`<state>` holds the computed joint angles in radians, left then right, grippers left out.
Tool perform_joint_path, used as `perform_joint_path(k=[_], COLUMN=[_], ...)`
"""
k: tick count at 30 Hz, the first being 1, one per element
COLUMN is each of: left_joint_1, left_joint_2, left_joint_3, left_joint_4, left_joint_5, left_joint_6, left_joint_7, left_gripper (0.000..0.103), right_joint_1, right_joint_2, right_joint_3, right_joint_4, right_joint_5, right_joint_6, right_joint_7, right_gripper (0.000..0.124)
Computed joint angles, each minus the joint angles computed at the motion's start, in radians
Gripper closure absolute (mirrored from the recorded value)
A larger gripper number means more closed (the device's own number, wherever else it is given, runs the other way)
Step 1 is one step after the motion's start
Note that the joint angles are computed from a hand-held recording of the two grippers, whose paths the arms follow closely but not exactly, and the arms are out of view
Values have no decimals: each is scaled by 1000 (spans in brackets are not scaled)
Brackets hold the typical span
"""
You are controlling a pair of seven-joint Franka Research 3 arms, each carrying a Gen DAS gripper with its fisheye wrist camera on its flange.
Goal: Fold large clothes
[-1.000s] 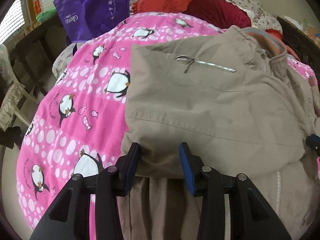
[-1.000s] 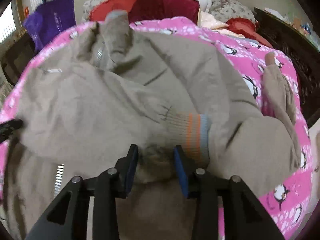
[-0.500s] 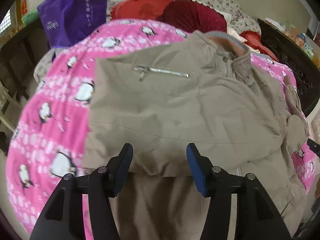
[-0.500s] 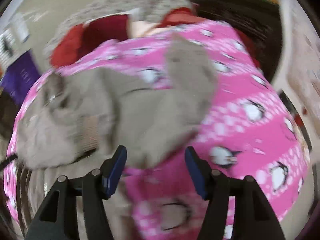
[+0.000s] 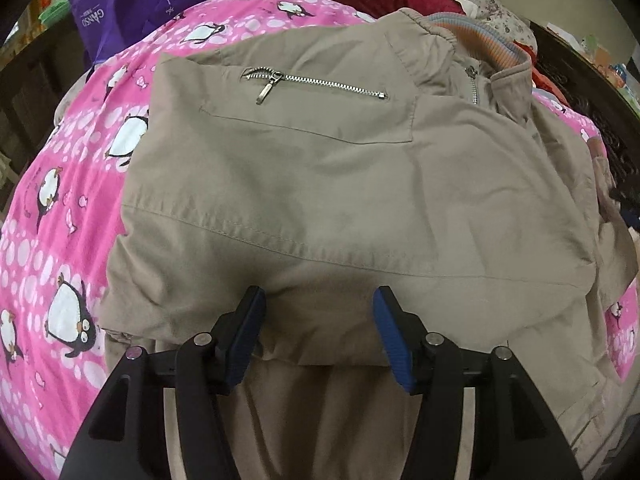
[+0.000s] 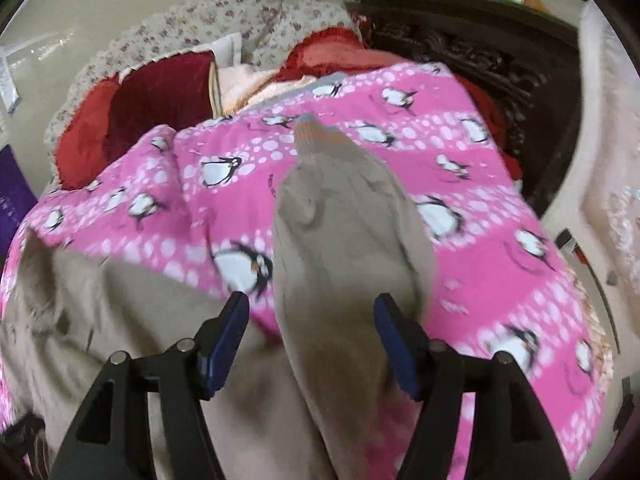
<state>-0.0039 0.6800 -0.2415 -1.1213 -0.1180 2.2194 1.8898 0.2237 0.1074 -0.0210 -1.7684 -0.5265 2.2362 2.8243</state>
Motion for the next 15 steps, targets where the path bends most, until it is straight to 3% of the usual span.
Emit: perform_joint_path(k=[2,4,6,11,15], left_joint_1=[-3,-6,-1,11,49], left_joint_2=[-5,2,10,35,-39], left_joint_3=[0,-3,-9,-16,-39], left_joint_4=[-14,-6,7,65,-27], left_joint_5=[5,5,-3,-30,-81], left_joint_6=[12,10,-2,-41,64], left_joint_7=[6,11,24,37,95], left_gripper=[57,57,57,59,63], right_joint_1=[-14,-16,-29,-57,-85], right_joint_2=[62,106,78,-97,-232], right_joint_3=[-9,-26,-40,-33,1], right_joint_4=[54,98,53,-121,-226], right_joint_5=[39,55,89,78,195], right_joint_6=[-2,-37,19,192,406], right_joint_7=[-51,-90,-96,-67,-196], right_gripper=[56,68,115,121,121])
